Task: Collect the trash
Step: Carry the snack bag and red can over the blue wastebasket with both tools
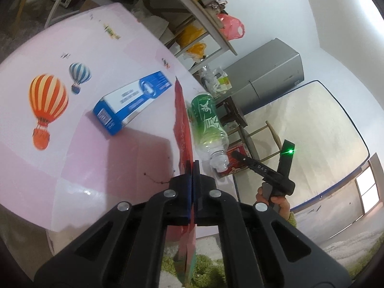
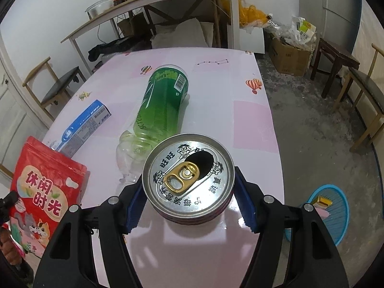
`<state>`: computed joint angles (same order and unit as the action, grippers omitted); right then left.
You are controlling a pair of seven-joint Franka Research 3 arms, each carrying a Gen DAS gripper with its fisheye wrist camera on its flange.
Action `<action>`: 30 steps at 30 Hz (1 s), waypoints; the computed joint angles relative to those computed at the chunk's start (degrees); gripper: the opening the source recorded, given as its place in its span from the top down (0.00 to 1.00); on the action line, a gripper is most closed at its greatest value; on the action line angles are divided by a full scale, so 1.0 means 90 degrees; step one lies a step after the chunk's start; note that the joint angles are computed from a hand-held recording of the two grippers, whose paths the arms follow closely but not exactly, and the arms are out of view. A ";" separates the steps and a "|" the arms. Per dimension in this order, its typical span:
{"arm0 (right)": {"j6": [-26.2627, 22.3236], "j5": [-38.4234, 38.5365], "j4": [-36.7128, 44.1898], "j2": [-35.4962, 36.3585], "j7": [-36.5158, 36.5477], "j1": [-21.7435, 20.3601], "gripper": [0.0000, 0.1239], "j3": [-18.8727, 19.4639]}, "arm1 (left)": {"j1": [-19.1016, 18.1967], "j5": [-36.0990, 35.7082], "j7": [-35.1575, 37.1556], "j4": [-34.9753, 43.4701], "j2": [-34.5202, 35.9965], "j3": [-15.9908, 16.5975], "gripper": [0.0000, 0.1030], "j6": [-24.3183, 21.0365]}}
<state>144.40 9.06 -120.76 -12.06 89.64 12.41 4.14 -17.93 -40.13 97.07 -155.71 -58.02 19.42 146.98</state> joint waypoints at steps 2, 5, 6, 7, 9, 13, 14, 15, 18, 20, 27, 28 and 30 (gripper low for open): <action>0.0033 -0.0002 -0.0021 -0.0004 0.0012 -0.0003 0.48 -0.0003 | -0.0096 -0.0050 0.0047 0.0089 0.0053 0.0002 1.00 0.0047; 0.0106 -0.0046 -0.0056 -0.0014 0.0043 -0.0006 0.47 0.0014 | -0.0213 -0.0076 0.0133 0.0227 0.0149 -0.0023 1.00 0.0099; 0.0125 -0.0061 -0.0063 -0.0016 0.0064 -0.0007 0.47 0.0022 | -0.0236 -0.0072 0.0157 0.0263 0.0173 -0.0039 1.00 0.0109; 0.0150 -0.0076 -0.0083 -0.0029 0.0092 -0.0010 0.47 0.0028 | -0.0265 -0.0074 0.0181 0.0302 0.0198 -0.0055 1.00 0.0126; 0.0178 -0.0045 -0.0112 -0.0059 0.0125 -0.0007 0.48 0.0020 | -0.0328 -0.0083 0.0245 0.0365 0.0227 -0.0075 1.00 0.0175; 0.0203 -0.0035 -0.0176 -0.0157 0.0208 -0.0033 0.48 0.0014 | -0.0411 -0.0057 0.0344 0.0463 0.0233 -0.0116 1.00 0.0291; 0.0209 -0.0041 -0.0185 -0.0183 0.0227 -0.0044 0.48 0.0012 | -0.0439 -0.0046 0.0371 0.0494 0.0230 -0.0113 1.00 0.0317; 0.0229 -0.0050 -0.0212 -0.0234 0.0269 -0.0061 0.48 0.0013 | -0.0450 -0.0029 0.0373 0.0516 0.0231 -0.0121 1.00 0.0340; 0.0305 -0.0047 -0.0272 -0.0367 0.0359 -0.0102 0.48 0.0012 | -0.0514 0.0029 0.0392 0.0631 0.0238 -0.0142 1.00 0.0432; 0.0365 -0.0028 -0.0322 -0.0464 0.0392 -0.0123 0.48 0.0007 | -0.0592 0.0070 0.0430 0.0720 0.0230 -0.0134 1.00 0.0497; 0.0685 0.0288 -0.0520 -0.0908 0.0287 -0.0153 0.48 -0.0116 | -0.1104 0.0231 0.0630 0.1184 0.0379 -0.0170 1.00 0.0846; 0.0734 0.0370 -0.0570 -0.0988 0.0255 -0.0155 0.48 -0.0146 | -0.1237 0.0241 0.0687 0.1275 0.0432 -0.0167 1.00 0.0915; 0.0815 0.0510 -0.0679 -0.1150 0.0182 -0.0173 0.48 -0.0198 | -0.1480 0.0265 0.0770 0.1457 0.0566 -0.0161 1.00 0.0999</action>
